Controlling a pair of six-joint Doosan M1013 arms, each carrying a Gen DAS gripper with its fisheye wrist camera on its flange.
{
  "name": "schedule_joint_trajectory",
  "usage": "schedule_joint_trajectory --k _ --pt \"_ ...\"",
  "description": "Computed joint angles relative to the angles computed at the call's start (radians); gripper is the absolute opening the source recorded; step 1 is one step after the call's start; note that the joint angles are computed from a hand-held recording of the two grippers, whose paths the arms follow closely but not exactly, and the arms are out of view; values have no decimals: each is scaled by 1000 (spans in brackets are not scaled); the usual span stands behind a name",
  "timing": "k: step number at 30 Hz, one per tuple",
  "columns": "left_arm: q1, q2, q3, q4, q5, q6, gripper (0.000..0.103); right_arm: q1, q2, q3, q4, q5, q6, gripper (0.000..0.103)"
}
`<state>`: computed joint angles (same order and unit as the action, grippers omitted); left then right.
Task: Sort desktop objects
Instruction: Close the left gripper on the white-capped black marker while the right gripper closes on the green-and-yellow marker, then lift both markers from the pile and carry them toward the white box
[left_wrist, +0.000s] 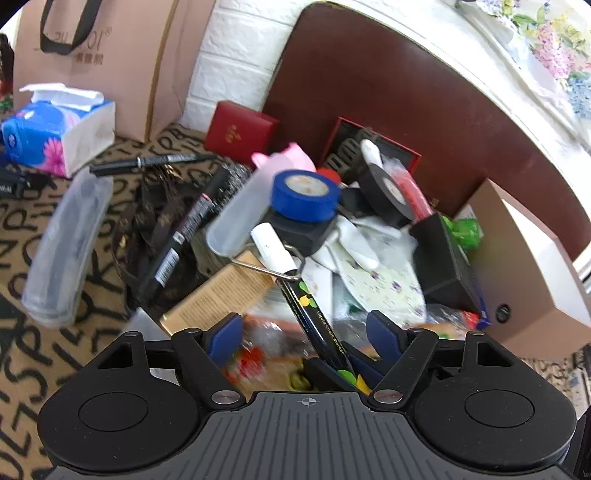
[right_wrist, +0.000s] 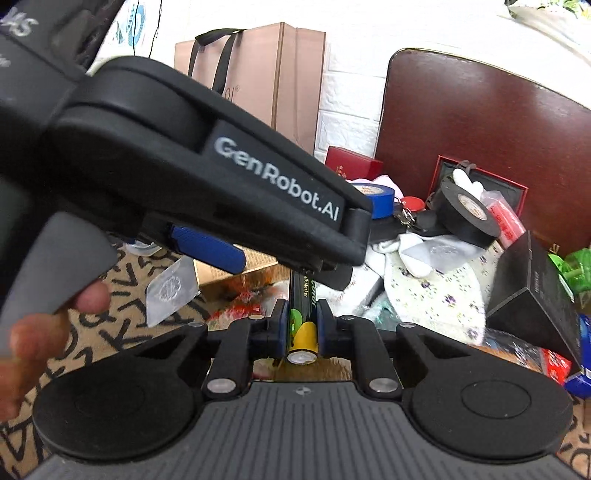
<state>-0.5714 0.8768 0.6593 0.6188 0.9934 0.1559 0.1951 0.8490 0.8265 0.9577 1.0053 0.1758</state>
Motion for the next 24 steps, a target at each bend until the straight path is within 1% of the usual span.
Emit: schedule_joint_trajectory --k 1,4,7,10,14,17,21,22,24 --pt "-3 -3 6 0 -8 -3 83 -4 -9 14 6 -4 -2 18" --pt "-13 2 -3 0 2 5 83 -18 -24 36 12 16 -2 18" --pt "-17 15 -25 -36 22 23 83 -28 -54 91 45 -12 -62 18" --pt "-25 10 -11 -53 -3 16 83 -44 -71 117 52 5 -66 18" --pt "-43 14 -13 -54 -5 25 82 -64 -93 157 56 16 -70 18" --pt "-56 16 -17 -66 -6 33 79 -77 -110 186 58 26 -71 18" --pt "-67 13 0 -114 -26 32 75 -95 -135 233 47 33 -83 18" --pt "-71 19 -9 -128 -13 43 74 -99 -137 236 38 38 -79 18" --pt "-77 28 -22 -160 0 70 67 -109 -147 255 23 47 -83 18"
